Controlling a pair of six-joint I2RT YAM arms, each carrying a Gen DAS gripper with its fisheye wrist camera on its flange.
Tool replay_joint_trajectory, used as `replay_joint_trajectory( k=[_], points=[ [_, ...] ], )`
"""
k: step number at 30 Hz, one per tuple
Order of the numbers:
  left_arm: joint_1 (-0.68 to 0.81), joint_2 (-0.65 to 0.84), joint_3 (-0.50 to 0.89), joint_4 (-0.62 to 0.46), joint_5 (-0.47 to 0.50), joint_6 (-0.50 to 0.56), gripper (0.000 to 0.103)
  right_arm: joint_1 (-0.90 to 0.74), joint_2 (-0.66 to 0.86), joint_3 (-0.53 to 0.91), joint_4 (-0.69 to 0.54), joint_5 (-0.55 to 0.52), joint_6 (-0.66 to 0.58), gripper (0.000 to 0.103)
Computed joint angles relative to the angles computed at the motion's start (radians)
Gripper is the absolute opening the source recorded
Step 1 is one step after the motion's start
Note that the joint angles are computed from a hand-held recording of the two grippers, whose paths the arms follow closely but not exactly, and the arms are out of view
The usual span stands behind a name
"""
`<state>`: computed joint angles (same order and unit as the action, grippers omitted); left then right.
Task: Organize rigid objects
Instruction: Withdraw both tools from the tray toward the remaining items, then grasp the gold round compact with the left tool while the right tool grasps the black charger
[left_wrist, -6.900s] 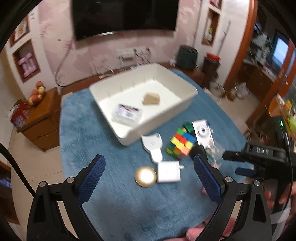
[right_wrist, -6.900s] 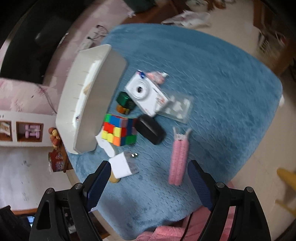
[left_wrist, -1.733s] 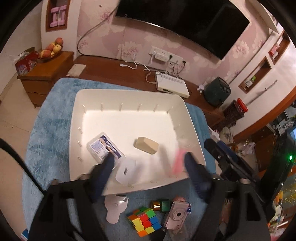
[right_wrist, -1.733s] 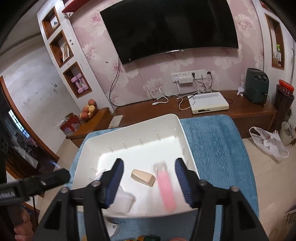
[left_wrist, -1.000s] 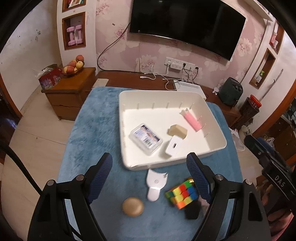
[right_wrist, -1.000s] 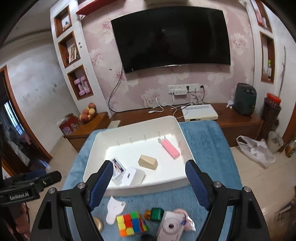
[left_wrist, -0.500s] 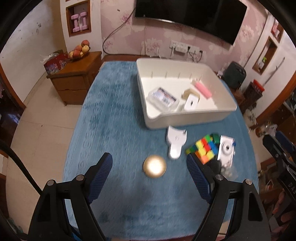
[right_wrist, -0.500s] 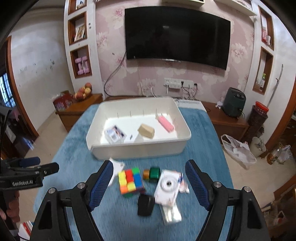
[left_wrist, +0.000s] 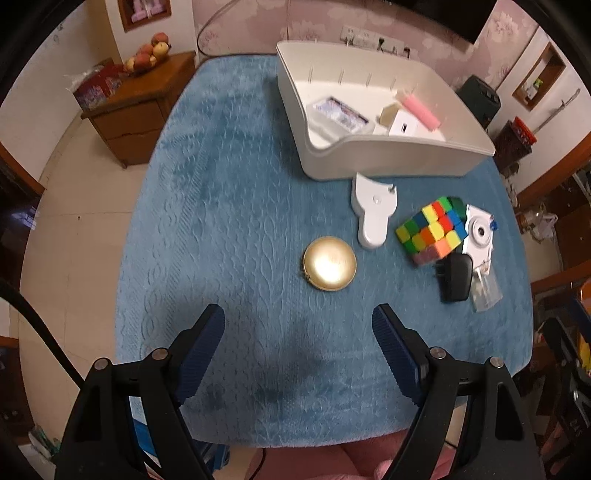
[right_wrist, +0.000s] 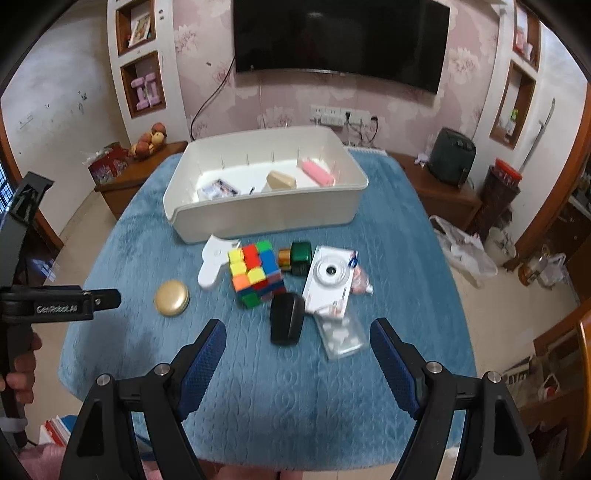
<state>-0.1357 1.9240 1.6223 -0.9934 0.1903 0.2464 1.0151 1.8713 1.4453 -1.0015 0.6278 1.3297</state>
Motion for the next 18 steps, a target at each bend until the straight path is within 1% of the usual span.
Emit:
replay_joint_trajectory(
  k=[3, 8, 13, 18],
  points=[
    [-0.018, 0.038, 0.029, -0.02, -0.024, 0.012, 0.084, -0.019, 0.001, -0.018, 0.04, -0.045, -0.037, 0.081],
    [-0.055, 0.126, 0.106, -0.07, -0.071, 0.003, 0.084, -0.057, 0.035, -0.017, 0.099, -0.127, -0.138, 0.081],
    [-0.083, 0.228, 0.215, -0.139, -0.09, -0.013, 0.084, -0.105, 0.111, 0.054, 0.114, -0.207, -0.285, 0.081],
    [-0.112, 0.309, 0.296, -0.177, -0.111, -0.031, 0.085, -0.146, 0.177, 0.103, 0.119, -0.3, -0.396, 0.081]
  ],
)
